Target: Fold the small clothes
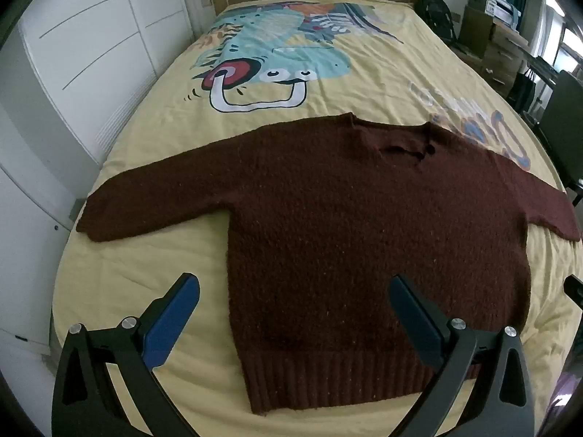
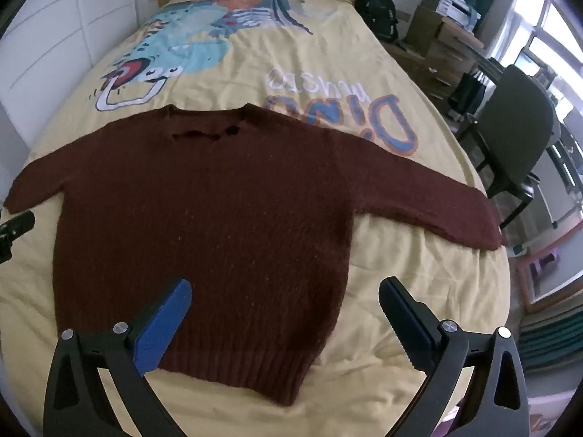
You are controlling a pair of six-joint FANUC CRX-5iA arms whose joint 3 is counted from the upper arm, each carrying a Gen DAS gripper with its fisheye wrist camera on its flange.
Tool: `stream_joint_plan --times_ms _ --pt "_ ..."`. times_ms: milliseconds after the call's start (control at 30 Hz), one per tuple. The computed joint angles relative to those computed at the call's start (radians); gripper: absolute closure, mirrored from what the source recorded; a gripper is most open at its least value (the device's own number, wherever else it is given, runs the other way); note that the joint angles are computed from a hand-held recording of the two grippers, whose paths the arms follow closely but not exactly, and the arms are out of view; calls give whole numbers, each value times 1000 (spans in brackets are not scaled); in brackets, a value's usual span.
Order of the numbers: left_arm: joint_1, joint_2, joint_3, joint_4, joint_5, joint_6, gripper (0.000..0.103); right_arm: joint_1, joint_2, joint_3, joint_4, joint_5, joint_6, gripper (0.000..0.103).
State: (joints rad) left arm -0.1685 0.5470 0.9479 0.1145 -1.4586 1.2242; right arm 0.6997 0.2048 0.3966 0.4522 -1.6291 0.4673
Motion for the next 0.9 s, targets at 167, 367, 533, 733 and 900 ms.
stream_joint_plan --times_ms 167,367,533,733,900 --pt "9 -6 -16 4 4 -14 1 -1 3 4 -3 -3 5 0" --pt "-6 5 -3 -6 -1 -6 1 -2 7 8 -13 -7 13 0" --pt "-7 -2 -14 -4 5 -4 1 -2 9 10 -13 -8 18 0" --pt "-9 -10 -28 -11 8 -6 1 -2 11 14 -14 -9 24 0" --pt "-8 -10 -30 -12 3 -10 1 -2 15 20 -19 -13 30 0"
